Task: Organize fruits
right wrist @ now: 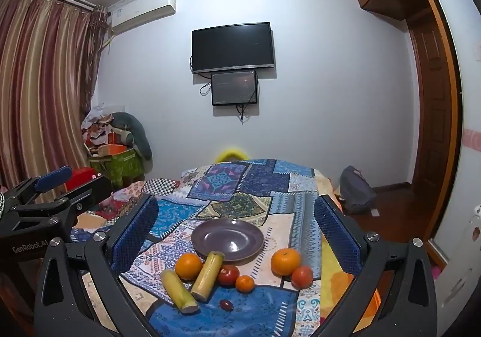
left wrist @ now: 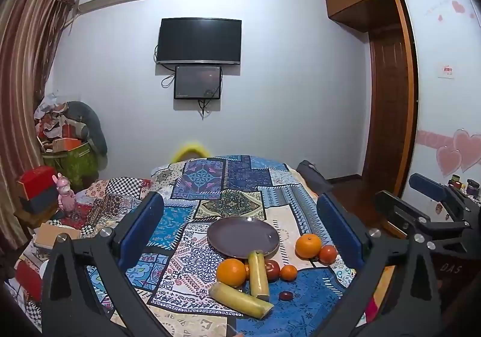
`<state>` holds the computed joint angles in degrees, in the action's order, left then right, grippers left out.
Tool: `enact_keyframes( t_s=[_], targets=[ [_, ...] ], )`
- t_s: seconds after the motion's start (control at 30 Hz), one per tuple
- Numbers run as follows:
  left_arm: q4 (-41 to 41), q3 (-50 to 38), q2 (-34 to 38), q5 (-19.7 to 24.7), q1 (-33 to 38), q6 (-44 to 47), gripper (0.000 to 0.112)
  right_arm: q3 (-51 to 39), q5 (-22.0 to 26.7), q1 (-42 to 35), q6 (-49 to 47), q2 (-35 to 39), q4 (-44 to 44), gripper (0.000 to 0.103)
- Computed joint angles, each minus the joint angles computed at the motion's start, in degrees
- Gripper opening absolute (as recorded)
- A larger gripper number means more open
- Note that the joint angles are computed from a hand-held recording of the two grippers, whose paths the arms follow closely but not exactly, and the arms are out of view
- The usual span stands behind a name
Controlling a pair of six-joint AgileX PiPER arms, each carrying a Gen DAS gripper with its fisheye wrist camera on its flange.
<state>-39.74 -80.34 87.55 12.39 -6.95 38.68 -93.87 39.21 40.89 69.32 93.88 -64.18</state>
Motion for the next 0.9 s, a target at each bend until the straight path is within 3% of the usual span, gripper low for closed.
enact_keyframes(
  t_s=[0.9],
  targets=[
    [-4.0,0.9,-0.9,0.0,0.2,4.1,0.103,0.8,-0.7,0.1,1.5,-0.5,-1.9,0.103]
  ],
)
